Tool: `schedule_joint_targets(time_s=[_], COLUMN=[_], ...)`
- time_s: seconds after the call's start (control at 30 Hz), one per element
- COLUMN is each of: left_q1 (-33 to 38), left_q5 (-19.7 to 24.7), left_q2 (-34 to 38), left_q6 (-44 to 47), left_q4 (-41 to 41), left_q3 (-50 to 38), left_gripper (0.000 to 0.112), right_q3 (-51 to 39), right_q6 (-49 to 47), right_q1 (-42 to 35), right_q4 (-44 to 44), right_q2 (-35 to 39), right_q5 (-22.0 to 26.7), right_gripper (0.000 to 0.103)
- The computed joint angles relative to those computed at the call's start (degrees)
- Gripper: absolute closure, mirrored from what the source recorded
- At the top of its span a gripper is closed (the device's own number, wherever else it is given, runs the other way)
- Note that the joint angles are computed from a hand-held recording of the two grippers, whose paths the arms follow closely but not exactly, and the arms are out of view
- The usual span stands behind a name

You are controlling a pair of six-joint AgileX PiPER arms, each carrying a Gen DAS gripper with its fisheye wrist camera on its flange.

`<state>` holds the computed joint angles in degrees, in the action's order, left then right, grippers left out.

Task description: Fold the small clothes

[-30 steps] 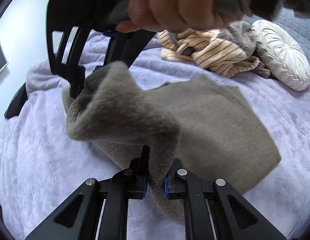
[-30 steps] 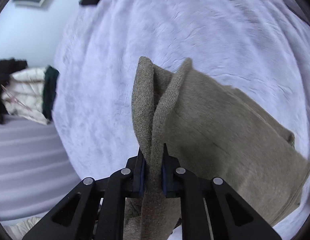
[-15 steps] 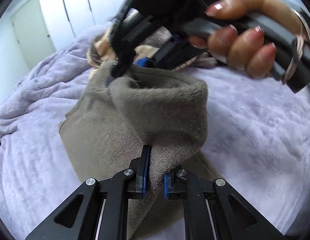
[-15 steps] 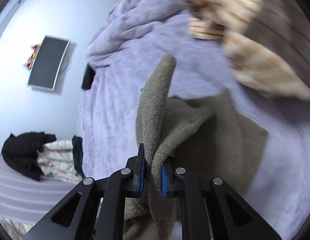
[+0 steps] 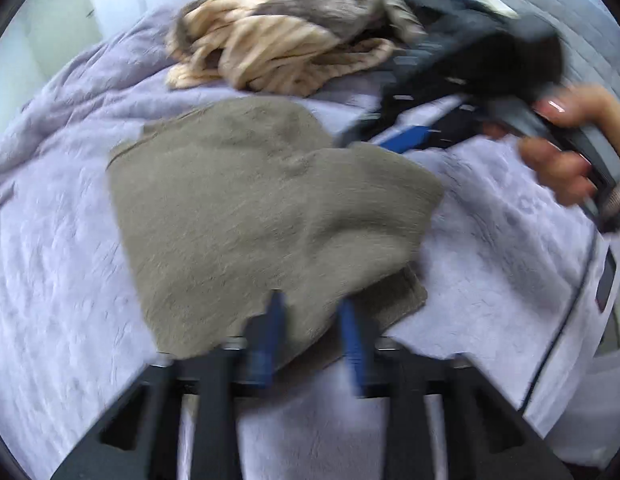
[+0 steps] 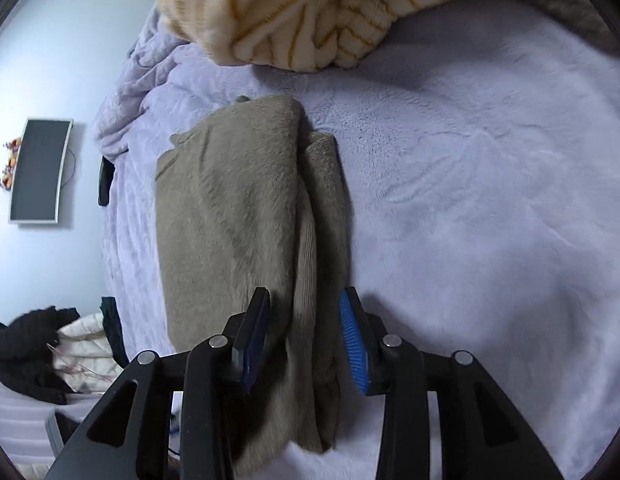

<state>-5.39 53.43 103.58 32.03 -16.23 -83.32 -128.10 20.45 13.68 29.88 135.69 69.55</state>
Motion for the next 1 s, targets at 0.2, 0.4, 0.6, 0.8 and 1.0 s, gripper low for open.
schedule_joint_targets(time_s=[0.2,0.4,0.6,0.8,1.0], left_q1=[5.0,4.0,5.2,3.8,0.7], left_q5=[3.6,4.8,3.1,-1.3,-5.5], left_q2=[1.9,5.5,-3.0,-2.3,0.8], left_q6=[-9.3,-15.0,-7.5,-15.0,-23.6], left_q4=[1.0,7.4,8.3,12.9,20.0], left_q3=[-5.7,-8.5,2.5,6.7,5.7], left_gripper=[0.043,0.043,0.043,0.043,0.043], right_q3=[22.1,19.6,20.1,24.2,26.5], right_q6=[-5.2,-0.3,-0.5,-1.6,-2.0], right_q1=[2.7,8.0,8.4,6.7,6.5], right_q4=[2.2,-4.4,0.5,7.0,8.2], right_q2=[-17.6,-12.9,-12.1,-12.7,-13.4], right_q5=[-11.0,-6.8,-9.5,-12.4,-12.2], right_gripper=[0.063,0.071,0.090,0.090,0.090])
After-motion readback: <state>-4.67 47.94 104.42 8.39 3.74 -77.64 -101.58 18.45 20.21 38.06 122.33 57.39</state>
